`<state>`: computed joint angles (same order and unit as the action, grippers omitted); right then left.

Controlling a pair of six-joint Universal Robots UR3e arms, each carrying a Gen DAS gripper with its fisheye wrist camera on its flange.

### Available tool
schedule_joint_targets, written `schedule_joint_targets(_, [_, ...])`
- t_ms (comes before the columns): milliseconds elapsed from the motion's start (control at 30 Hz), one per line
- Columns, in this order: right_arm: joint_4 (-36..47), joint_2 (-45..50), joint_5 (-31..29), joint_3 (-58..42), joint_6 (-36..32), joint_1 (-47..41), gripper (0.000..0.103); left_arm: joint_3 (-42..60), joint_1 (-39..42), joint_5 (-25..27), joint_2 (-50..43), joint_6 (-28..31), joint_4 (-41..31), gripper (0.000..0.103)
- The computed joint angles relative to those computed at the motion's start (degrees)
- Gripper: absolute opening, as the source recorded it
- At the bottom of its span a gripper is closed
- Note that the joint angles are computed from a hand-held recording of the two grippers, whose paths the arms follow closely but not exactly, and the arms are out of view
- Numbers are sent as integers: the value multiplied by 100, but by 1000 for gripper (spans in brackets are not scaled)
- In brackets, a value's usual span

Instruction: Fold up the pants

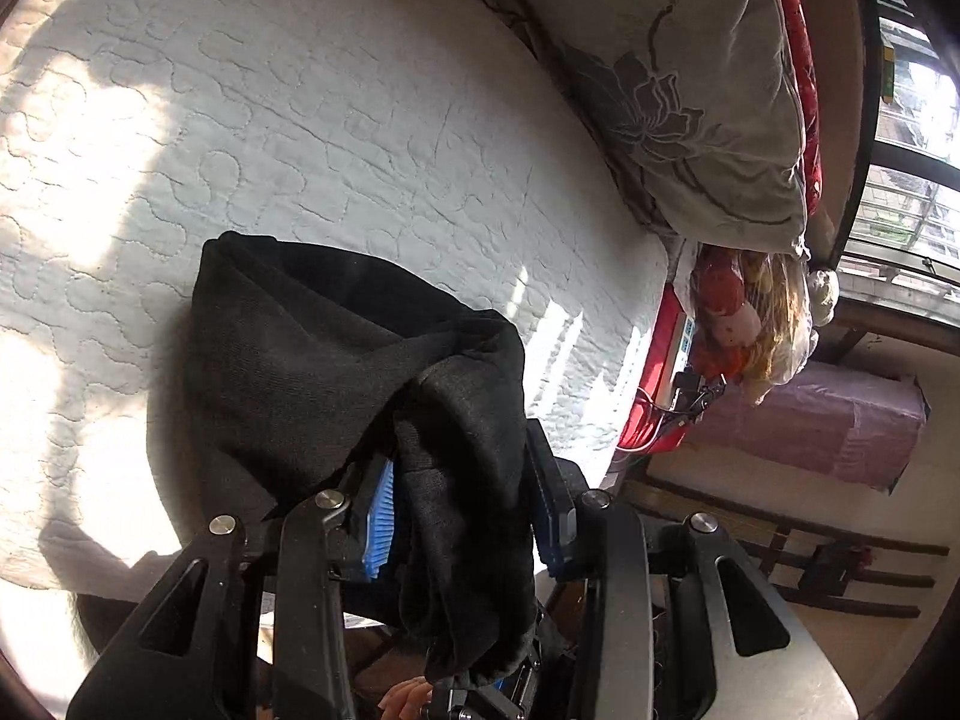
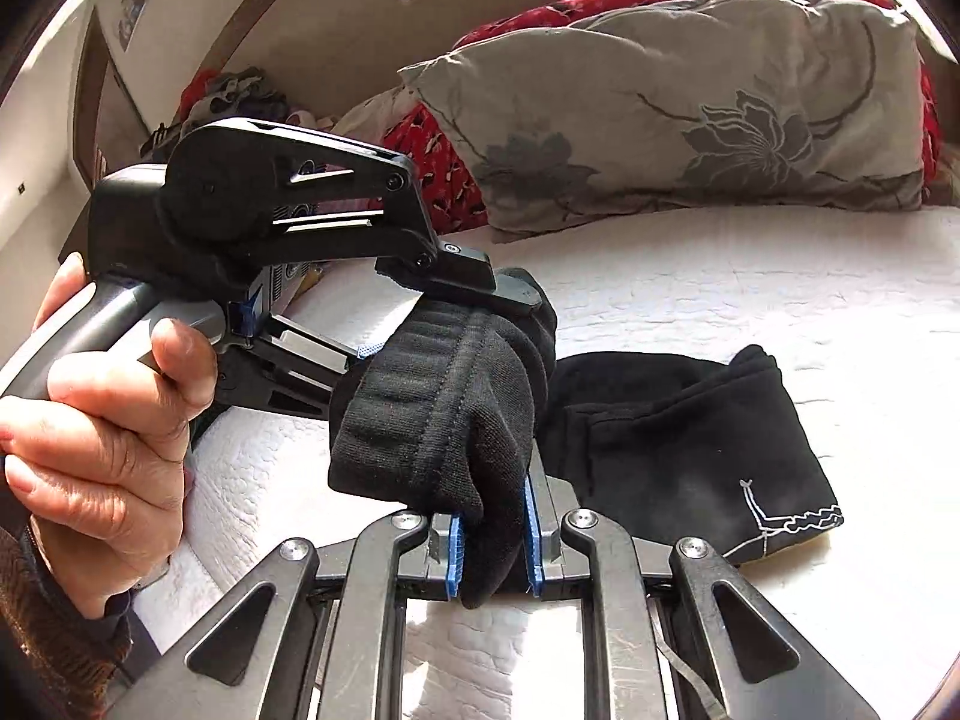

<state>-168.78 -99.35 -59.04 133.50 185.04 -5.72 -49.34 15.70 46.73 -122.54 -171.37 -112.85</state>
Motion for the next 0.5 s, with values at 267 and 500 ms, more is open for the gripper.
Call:
schedule_joint_targets(267, [1300,-111,1818,891,-1012,-2541,17,1289,-1356,1009,-1170,-1434,658,35])
schedule_joint_targets(500, [3604,532,2991,570,-2388,-3623,29,3152,-1610,1562,-1854,-1569,-233,35])
